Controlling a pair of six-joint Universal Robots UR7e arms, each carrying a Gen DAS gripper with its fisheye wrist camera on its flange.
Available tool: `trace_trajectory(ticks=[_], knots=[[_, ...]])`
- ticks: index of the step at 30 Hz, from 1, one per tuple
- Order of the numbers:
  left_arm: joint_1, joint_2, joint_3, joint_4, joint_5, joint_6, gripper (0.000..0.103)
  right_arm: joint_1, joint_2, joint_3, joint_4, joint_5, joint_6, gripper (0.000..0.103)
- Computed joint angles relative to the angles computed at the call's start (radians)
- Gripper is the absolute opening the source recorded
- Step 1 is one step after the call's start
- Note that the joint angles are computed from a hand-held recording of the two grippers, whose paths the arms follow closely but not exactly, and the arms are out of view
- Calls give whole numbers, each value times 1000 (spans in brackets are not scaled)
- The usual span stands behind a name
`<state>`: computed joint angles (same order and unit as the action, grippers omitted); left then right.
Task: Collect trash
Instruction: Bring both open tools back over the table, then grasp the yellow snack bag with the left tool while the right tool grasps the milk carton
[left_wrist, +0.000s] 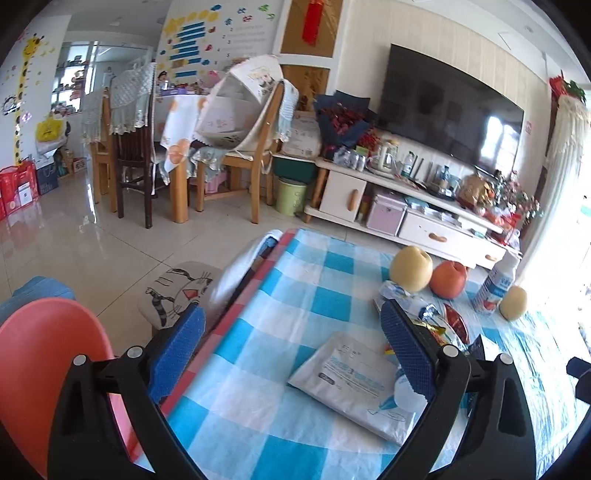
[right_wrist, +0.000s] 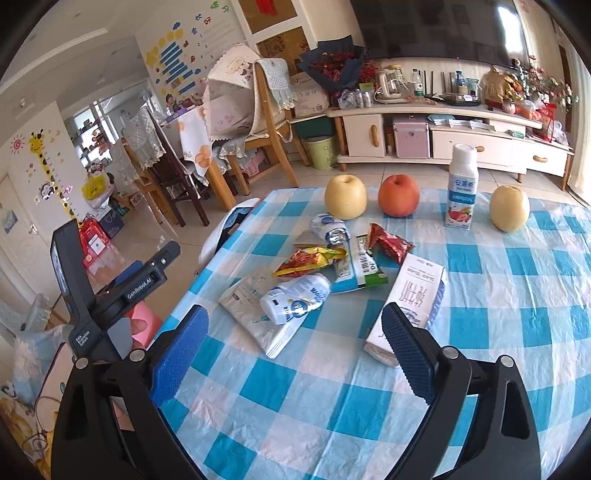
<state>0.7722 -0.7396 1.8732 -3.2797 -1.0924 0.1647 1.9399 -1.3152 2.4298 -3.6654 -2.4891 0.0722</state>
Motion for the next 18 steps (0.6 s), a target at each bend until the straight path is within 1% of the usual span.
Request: trace_trajectory(ticks=[5,11,18], knots=[[-14,24,-14,32,-28,-14,96,-16,-54,25,1,-3,5,94],[-26,58,-47,97,-95,-51,96,-58,-131,51,23,0,24,94],[-29,118,-118,218,-186,-111,96,-122,-220,62,99,-3,67,94]])
